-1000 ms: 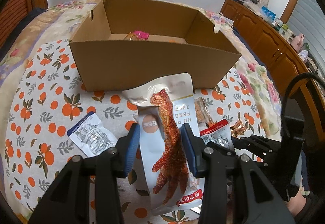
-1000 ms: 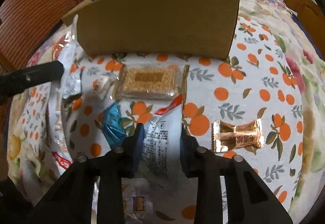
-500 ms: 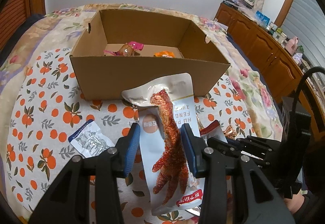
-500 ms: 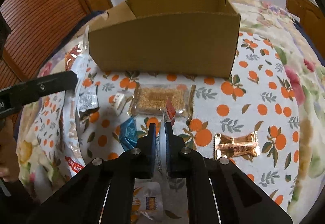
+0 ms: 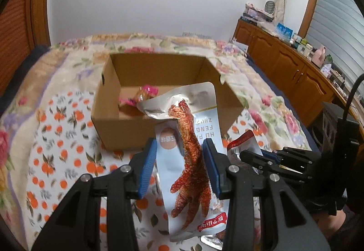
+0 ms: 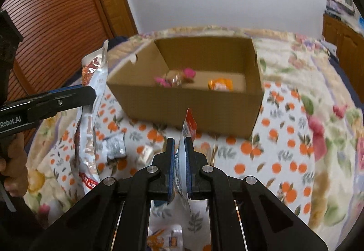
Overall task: Organize snacks
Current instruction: 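Lift the chicken-feet pack and white packet and carry both over the box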
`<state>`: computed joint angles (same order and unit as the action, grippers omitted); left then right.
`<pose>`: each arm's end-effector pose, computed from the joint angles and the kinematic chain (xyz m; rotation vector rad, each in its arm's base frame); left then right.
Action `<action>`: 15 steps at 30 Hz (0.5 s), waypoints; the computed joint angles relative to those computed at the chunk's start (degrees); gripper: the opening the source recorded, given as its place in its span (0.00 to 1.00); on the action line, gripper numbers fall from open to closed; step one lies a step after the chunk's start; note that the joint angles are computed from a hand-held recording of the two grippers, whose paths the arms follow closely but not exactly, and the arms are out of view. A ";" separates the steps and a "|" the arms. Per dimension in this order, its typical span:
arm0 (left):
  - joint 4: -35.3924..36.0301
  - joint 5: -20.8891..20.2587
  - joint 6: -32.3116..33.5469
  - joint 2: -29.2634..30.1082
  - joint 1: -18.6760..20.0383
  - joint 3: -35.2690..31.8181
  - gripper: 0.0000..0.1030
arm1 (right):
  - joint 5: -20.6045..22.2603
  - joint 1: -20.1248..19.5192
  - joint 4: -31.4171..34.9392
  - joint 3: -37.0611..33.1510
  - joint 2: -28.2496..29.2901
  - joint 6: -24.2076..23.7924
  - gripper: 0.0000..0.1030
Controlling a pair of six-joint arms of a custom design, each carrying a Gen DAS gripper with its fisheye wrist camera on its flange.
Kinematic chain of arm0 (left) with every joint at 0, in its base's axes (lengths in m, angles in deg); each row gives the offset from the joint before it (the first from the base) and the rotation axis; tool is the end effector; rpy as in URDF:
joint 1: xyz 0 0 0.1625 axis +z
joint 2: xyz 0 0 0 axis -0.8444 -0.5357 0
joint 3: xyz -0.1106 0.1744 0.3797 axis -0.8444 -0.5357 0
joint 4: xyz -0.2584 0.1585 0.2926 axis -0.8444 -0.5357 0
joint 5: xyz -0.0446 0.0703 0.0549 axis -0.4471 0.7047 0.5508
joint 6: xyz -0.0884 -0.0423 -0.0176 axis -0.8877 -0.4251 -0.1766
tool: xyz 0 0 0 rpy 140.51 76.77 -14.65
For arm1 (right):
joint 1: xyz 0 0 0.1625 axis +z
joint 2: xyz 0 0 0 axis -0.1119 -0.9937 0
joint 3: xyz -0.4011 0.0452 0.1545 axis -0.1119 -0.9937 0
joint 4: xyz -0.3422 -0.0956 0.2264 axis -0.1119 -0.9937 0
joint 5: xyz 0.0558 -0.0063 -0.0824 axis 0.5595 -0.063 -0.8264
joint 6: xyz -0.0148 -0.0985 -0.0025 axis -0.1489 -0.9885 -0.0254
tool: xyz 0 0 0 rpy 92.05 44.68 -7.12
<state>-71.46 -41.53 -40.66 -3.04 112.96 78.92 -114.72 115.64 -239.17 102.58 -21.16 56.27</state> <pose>-0.2186 -0.6542 0.3381 0.5921 2.4818 -0.8655 0.3299 -0.6557 0.1384 0.7979 -2.5193 0.7776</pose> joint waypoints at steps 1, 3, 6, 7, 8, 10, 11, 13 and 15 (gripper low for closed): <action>-0.02 -0.11 0.80 0.46 0.05 -1.20 0.40 | 0.03 0.23 0.42 -1.21 0.32 -0.79 0.05; 0.12 0.08 2.33 1.27 0.24 -3.03 0.40 | 0.04 0.60 1.23 -3.71 1.10 -2.13 0.05; 0.53 0.42 4.98 3.42 0.83 -7.10 0.40 | 0.23 1.03 2.75 -7.82 2.45 -3.88 0.05; 0.71 0.59 5.96 4.43 1.13 -8.91 0.40 | 0.26 1.18 3.32 -9.50 3.08 -4.60 0.05; 0.85 0.67 6.61 5.15 1.35 -10.19 0.40 | 0.25 1.33 3.97 -11.27 3.80 -5.33 0.05; 1.23 0.70 7.53 6.40 1.77 -12.45 0.40 | 0.30 1.52 4.98 -14.14 5.00 -6.36 0.05; 1.30 0.87 8.24 7.19 1.99 -13.78 0.40 | 0.26 1.59 5.23 -15.31 5.53 -6.86 0.05; 1.47 1.19 9.30 8.41 2.32 -15.92 0.40 | 0.43 1.70 6.27 -18.43 6.93 -7.51 0.05; 1.70 1.37 10.15 9.55 2.77 -17.87 0.40 | 0.61 1.71 6.94 -20.38 7.87 -7.78 0.05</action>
<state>-69.76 -40.16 -30.51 6.51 115.73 61.05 -114.10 117.36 -232.23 82.20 -13.29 48.49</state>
